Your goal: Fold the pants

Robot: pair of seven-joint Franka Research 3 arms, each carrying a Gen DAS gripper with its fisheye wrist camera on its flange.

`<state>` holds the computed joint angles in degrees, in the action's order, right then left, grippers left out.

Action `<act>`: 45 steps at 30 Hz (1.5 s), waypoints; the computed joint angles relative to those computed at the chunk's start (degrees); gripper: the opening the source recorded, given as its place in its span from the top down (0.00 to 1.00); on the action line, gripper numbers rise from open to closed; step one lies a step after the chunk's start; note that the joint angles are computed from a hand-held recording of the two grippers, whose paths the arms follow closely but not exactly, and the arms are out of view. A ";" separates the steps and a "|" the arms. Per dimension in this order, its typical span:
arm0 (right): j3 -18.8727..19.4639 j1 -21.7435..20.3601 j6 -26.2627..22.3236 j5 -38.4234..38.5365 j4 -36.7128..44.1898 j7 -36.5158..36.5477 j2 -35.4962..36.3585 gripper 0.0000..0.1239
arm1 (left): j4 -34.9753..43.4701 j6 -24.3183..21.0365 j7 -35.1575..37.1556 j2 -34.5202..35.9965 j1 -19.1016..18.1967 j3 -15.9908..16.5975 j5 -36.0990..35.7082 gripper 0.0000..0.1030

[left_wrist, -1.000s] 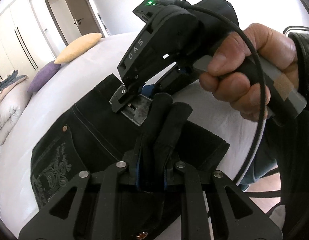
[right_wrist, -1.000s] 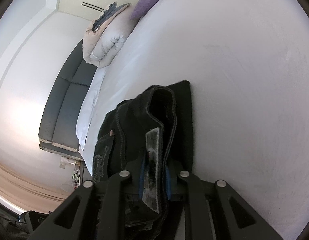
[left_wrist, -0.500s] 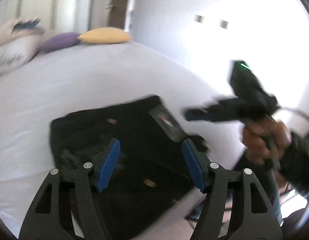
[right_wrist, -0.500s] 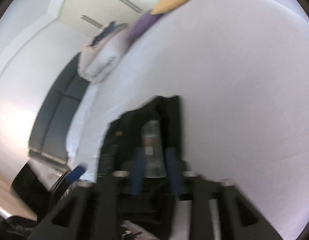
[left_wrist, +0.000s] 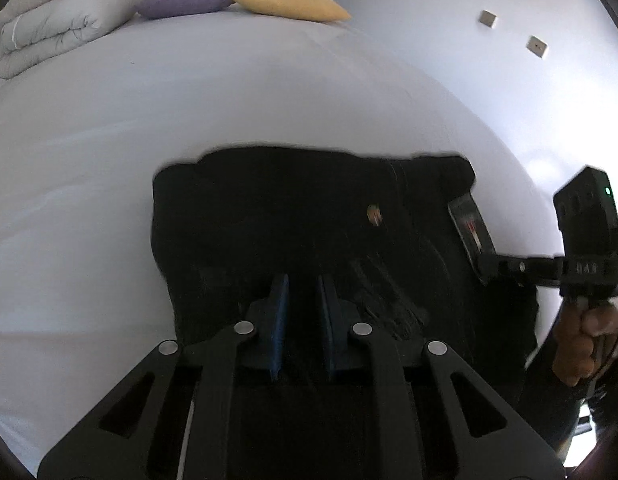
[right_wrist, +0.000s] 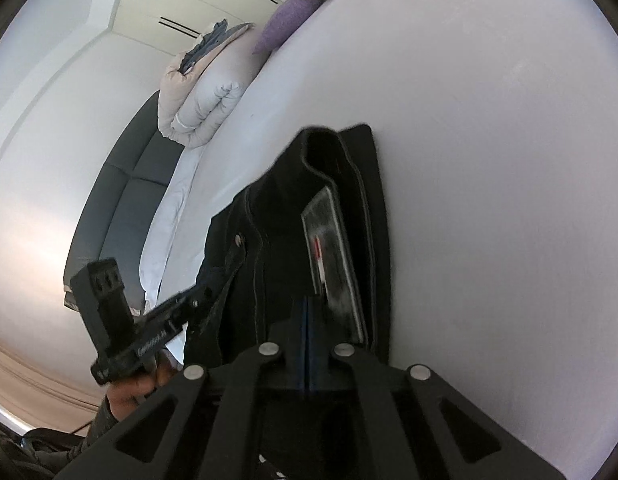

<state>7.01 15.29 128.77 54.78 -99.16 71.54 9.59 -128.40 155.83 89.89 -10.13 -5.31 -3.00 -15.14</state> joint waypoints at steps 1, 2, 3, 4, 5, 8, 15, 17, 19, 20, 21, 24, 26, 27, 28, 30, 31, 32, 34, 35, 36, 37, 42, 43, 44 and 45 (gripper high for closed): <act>0.07 0.08 0.47 0.41 -1.10 0.17 -0.81 1.00 | -1.19 0.52 -0.54 -0.92 0.09 -0.13 0.05 0.86; 0.01 0.08 0.80 0.74 -2.31 -0.04 -1.70 1.00 | -2.50 0.87 -1.04 -2.07 -0.01 -0.01 -0.38 0.86; -0.03 0.35 1.49 0.43 -3.51 0.05 -2.76 1.00 | -3.53 1.25 -2.10 -3.01 0.19 -0.13 0.31 0.86; -0.17 0.52 1.97 0.19 -4.68 -0.10 -3.76 1.00 | -4.22 1.29 -2.43 -3.76 0.05 0.05 0.61 0.86; -0.26 0.86 2.59 -0.48 -5.85 0.41 -4.96 1.00 | -4.99 0.92 -2.28 -4.73 -0.33 0.47 0.43 0.86; -0.65 1.68 4.33 -1.45 -8.92 1.12 -8.13 1.00 | -7.69 1.83 -7.99 -6.81 1.11 -1.92 6.54 0.86; -1.57 3.40 7.41 -2.61 -14.18 1.22 -12.05 1.00 | -9.83 1.73 -20.20 -8.51 2.70 -5.42 20.85 0.86; -1.82 3.66 8.42 -1.52 -15.33 0.20 -12.42 1.00 | -11.74 1.90 -22.78 -10.19 2.01 -5.89 22.93 0.86; -1.92 3.93 9.57 -0.75 -16.26 -1.49 -12.69 1.00 | -12.62 1.95 -24.71 -10.92 1.38 -6.11 24.56 0.86; -1.92 4.09 10.34 -0.14 -16.87 -2.39 -12.98 1.00 | -12.81 2.00 -25.24 -11.08 1.18 -5.96 25.27 0.86; -1.96 4.20 10.70 0.16 -17.17 -2.73 -13.13 1.00 | -12.65 1.90 -25.67 -10.95 1.02 -5.83 25.89 0.86; -2.04 4.53 11.69 1.32 -17.68 -3.53 -13.31 1.00 | -12.72 1.95 -26.76 -10.91 0.71 -5.48 27.37 0.86; -2.16 4.63 12.20 2.05 -18.15 -4.50 -13.57 1.00 | -12.44 2.29 -27.60 -10.26 0.68 -5.61 28.27 0.86; -2.17 4.70 12.46 2.32 -18.29 -4.68 -13.63 1.00 | -12.46 2.33 -27.82 -10.25 0.60 -5.54 28.56 0.86; -2.18 4.76 12.65 2.52 -18.47 -4.84 -13.75 1.00 | -12.54 2.35 -27.99 -10.34 0.50 -5.42 28.74 0.86; -2.20 4.92 13.18 3.08 -18.90 -5.41 -13.98 1.00 | -12.57 2.32 -28.39 -10.37 0.42 -5.37 29.15 0.86; -2.20 4.98 13.32 3.14 -19.14 -5.52 -14.18 1.00 | -12.60 2.36 -28.59 -10.38 0.42 -5.39 29.41 0.86; -2.24 5.00 13.25 2.87 -19.11 -5.47 -14.20 1.00 | -12.62 2.47 -28.74 -10.32 0.35 -5.33 29.51 0.86; -2.33 4.94 12.99 1.80 -19.06 -5.20 -14.59 1.00 | -13.08 2.87 -28.12 -10.82 -0.55 -4.34 28.26 0.86; -2.48 4.87 12.49 1.37 -18.99 -5.32 -15.00 0.99 | -13.49 3.05 -27.23 -11.36 -1.47 -3.36 26.69 0.86; -2.65 4.81 11.97 1.20 -18.86 -5.49 -15.32 0.96 | -14.02 3.40 -26.37 -12.05 -2.29 -2.39 25.04 0.86; -2.85 4.75 11.40 1.15 -18.68 -5.85 -15.63 0.89 | -14.75 3.80 -25.67 -13.06 -2.94 -1.56 23.51 0.85; -3.12 4.36 14.65 -3.18 -18.60 -4.78 -17.87 0.38 | -19.37 6.55 -27.40 -19.83 -1.61 0.26 21.07 0.71; -3.71 4.35 14.18 -2.03 -17.90 -5.31 -17.58 0.38 | -19.84 7.30 -26.76 -20.31 -2.59 2.08 19.37 0.39; -4.22 4.11 13.29 -1.50 -16.35 -5.16 -16.64 0.38 | -20.05 8.11 -26.09 -20.32 -3.60 4.13 17.29 0.21; -4.37 3.84 12.67 -1.64 -15.12 -4.78 -15.79 0.38 | -20.22 9.11 -25.99 -20.11 -3.62 4.89 16.14 0.08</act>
